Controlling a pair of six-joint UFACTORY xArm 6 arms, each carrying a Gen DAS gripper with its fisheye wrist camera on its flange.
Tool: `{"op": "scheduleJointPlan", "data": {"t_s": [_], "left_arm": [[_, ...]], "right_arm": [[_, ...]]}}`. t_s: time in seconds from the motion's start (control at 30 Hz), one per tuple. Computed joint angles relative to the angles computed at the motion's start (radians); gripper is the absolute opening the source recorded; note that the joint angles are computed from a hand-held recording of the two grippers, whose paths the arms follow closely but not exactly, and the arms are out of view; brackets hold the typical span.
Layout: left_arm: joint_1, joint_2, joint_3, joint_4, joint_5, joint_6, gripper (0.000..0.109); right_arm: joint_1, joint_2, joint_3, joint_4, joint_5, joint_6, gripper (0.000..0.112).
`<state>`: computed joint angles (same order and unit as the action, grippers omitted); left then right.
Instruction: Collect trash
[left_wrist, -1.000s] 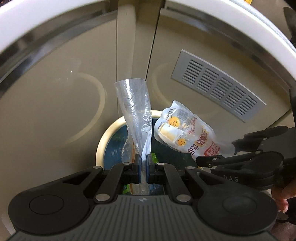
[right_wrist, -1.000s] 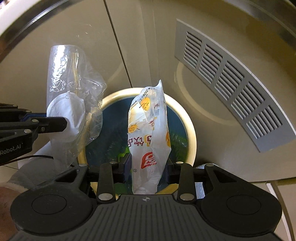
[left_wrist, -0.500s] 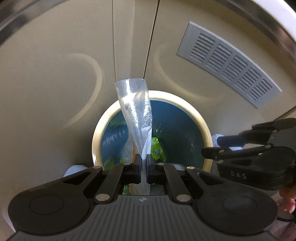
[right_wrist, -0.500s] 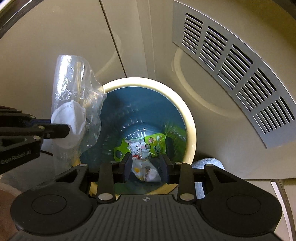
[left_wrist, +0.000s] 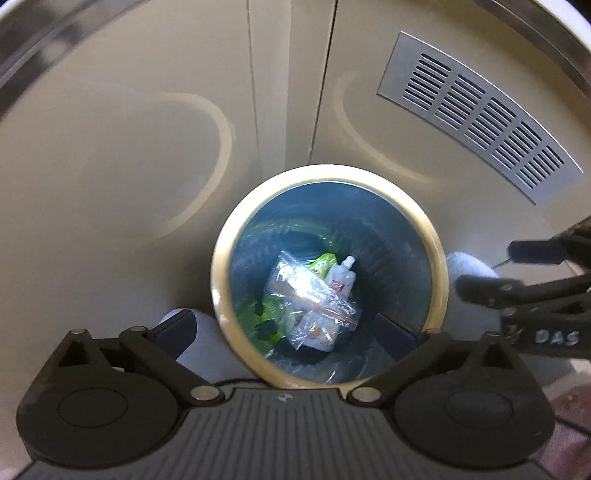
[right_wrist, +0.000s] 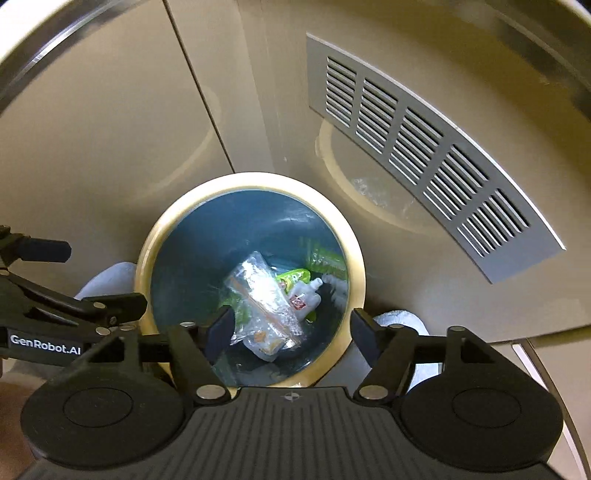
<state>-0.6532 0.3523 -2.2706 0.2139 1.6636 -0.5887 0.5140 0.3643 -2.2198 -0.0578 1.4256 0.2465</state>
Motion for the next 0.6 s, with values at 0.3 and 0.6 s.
{"op": "scheduleJointPlan", "data": {"t_s": [0.3,0.6], "left_arm": [[-0.047,-0.077,0.037,0.071,0.024,-0.041,0.103],[-0.097,-0.043,-0.071,0.147,0.066,0.015,0.103]], "right_arm": [[0.034,-0.158,0.192,-0.049,-0.133,-0.059,0.082],[0.058,-0.229,0.287,-0.093,-0.228,-0.079,0.083]]}}
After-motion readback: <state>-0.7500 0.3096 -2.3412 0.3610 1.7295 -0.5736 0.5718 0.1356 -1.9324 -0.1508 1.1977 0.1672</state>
